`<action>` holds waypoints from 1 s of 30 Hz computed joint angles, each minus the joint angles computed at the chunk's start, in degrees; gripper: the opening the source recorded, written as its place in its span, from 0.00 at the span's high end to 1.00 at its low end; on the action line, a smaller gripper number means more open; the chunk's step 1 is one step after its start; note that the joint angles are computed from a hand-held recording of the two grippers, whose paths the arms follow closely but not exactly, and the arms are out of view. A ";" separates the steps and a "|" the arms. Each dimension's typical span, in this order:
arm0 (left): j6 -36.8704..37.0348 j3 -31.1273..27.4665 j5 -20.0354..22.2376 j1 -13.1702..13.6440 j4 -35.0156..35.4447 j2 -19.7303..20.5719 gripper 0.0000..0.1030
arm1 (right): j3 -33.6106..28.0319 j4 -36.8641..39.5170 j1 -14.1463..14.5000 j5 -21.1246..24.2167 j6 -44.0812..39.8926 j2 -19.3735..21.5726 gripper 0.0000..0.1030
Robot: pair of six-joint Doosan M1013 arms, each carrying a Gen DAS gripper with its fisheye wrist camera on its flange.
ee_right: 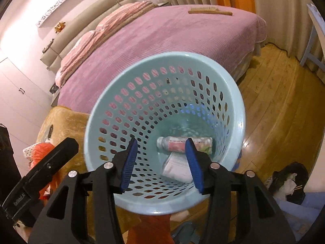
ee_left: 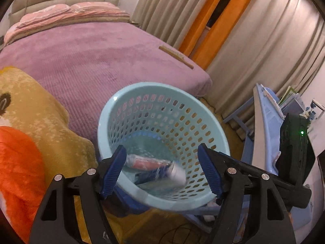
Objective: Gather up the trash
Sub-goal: 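Carry both items over the blue basket and open both tools to drop them, then grasp the orange plastic bag with the right tool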
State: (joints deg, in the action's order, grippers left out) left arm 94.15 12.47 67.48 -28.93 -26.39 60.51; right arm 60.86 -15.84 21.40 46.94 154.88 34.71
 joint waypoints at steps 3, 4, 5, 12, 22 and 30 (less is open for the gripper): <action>2.38 7.90 -5.44 0.30 -1.17 -4.36 0.31 | -0.62 -2.75 0.80 -0.09 0.73 -0.27 0.56; 3.27 10.66 -7.31 0.48 -1.66 -5.91 0.31 | -1.01 -3.84 1.20 0.03 0.80 -0.31 0.56; 3.95 13.24 -9.20 0.64 -1.84 -7.42 0.31 | -1.58 -4.78 1.58 0.16 0.69 -0.22 0.56; 7.51 25.33 -19.17 1.96 -3.27 -15.16 0.31 | -6.09 -8.94 4.29 -1.31 -2.34 1.33 0.51; 8.14 37.74 -29.95 4.78 -1.99 -23.44 0.31 | -15.99 -9.69 7.54 -1.77 -12.40 6.78 0.40; 0.84 44.71 -34.20 7.81 5.00 -27.60 0.31 | -23.57 -8.87 8.85 1.02 -17.66 11.54 0.36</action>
